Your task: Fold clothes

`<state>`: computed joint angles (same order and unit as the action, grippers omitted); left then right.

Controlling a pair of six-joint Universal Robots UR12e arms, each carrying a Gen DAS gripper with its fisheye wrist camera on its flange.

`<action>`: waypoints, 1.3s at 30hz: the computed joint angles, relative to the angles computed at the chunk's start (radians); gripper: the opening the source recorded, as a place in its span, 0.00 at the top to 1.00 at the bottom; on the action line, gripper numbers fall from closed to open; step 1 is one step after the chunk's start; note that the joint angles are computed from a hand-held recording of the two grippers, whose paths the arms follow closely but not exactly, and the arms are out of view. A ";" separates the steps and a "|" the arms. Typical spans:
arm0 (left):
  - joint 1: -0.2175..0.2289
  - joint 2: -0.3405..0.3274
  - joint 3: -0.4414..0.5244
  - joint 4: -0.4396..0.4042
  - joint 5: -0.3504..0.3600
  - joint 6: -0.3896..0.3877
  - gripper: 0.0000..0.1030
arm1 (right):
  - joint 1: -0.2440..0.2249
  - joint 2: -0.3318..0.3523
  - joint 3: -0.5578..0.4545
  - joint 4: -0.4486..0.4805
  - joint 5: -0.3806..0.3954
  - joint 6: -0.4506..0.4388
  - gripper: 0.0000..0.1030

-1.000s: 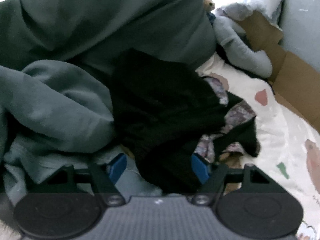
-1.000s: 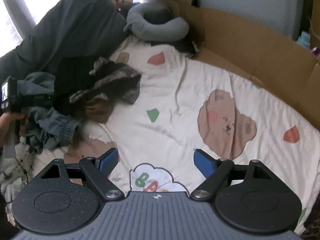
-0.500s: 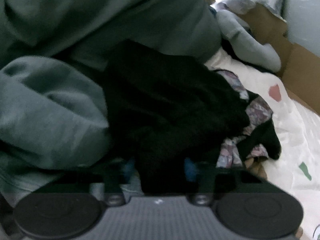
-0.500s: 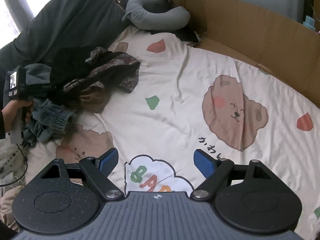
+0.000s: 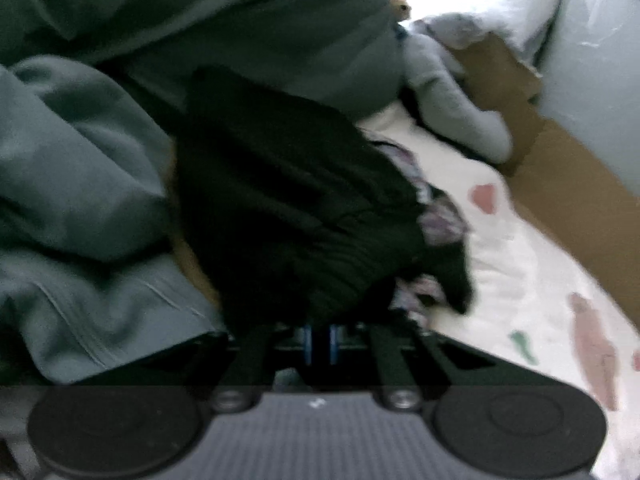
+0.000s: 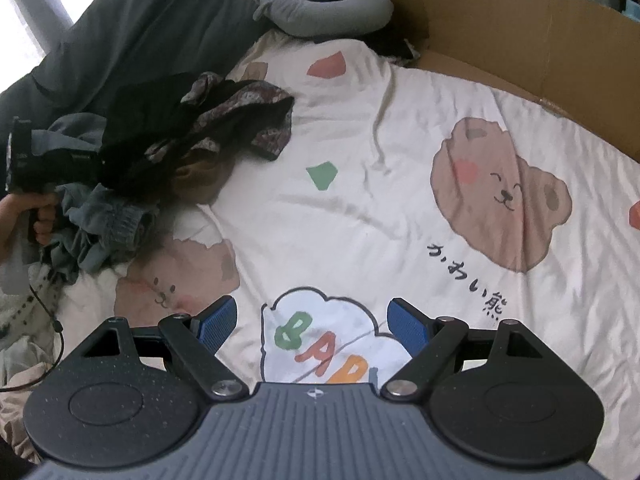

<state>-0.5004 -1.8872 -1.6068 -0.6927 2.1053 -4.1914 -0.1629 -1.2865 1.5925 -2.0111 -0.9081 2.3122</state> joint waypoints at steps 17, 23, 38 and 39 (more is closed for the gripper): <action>-0.077 -0.134 0.102 0.258 -0.141 -0.096 0.93 | -0.017 0.014 0.000 -0.033 0.006 0.072 0.15; -0.088 -0.207 0.178 0.338 -0.201 -0.100 0.93 | -0.025 0.025 -0.010 -0.057 0.009 0.121 0.15; -0.075 -0.401 0.476 0.370 -0.397 0.069 0.93 | -0.060 0.071 -0.058 -0.142 0.007 0.390 0.15; -0.075 -0.413 0.494 0.371 -0.404 0.070 0.93 | -0.062 0.074 -0.058 -0.151 0.004 0.401 0.15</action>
<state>-0.5751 -2.2998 -1.1128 -0.3213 1.7015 -4.1214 -0.2246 -1.2129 1.5340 -2.1617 -0.9040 2.7132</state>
